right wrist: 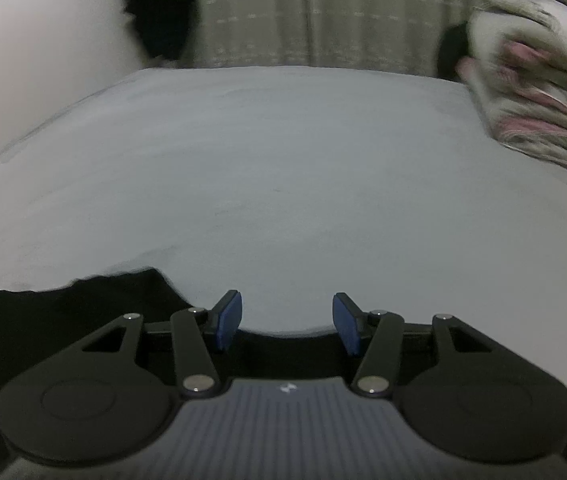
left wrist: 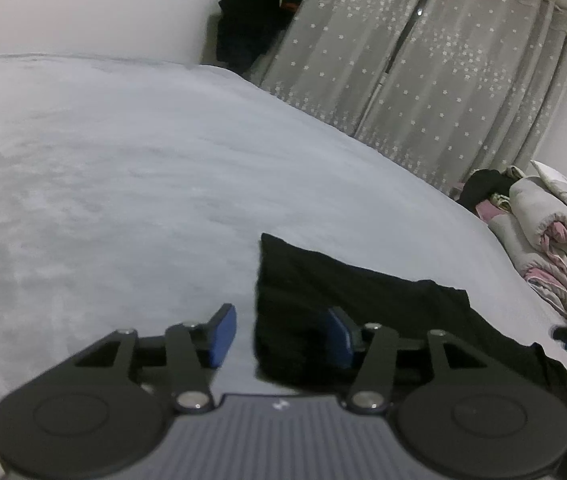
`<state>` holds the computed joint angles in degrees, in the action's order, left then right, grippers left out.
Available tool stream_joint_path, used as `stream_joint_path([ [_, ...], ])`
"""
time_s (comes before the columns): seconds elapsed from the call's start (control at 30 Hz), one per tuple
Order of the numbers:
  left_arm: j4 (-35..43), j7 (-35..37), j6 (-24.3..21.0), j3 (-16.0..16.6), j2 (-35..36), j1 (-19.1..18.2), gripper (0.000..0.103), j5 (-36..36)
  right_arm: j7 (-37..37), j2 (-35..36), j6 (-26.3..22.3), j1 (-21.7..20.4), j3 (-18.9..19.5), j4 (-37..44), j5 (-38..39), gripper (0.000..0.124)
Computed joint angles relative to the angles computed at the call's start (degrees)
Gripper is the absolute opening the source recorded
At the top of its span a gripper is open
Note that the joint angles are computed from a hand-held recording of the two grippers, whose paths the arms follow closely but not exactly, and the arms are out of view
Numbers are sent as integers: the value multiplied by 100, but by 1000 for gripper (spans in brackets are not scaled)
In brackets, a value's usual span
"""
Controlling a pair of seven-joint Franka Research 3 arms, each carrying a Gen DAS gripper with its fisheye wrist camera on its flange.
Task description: Fold clothes
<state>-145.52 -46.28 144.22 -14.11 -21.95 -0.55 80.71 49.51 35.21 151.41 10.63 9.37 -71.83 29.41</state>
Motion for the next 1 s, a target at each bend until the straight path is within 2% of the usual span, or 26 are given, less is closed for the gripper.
stream_joint_path([
  [0.4, 225, 471, -183, -31, 242, -97, 69, -104, 770, -1332, 648, -841, -463, -2038, 785, 56],
  [0.5, 265, 537, -246, -40, 291, -127, 70, -133, 825, -1513, 866, -1030, -403, -2409, 1246, 56],
  [0.67, 390, 841, -412, -51, 425, -198, 73, -300, 128, -1523, 921, -1375, -143, -2650, 2250, 56],
  [0.83, 591, 1453, -599, -39, 606, -288, 79, -614, -1604, -1564, 939, -1710, 238, -2777, 4143, 56],
  [0.97, 674, 1775, -666, -18, 683, -329, 83, -771, -1753, -1326, 751, -1550, -23, -2435, 4291, 53],
  [1.0, 724, 1928, -711, -18, 724, -346, 85, -853, -1805, -1307, 841, -1482, -58, -2425, 4296, 52],
])
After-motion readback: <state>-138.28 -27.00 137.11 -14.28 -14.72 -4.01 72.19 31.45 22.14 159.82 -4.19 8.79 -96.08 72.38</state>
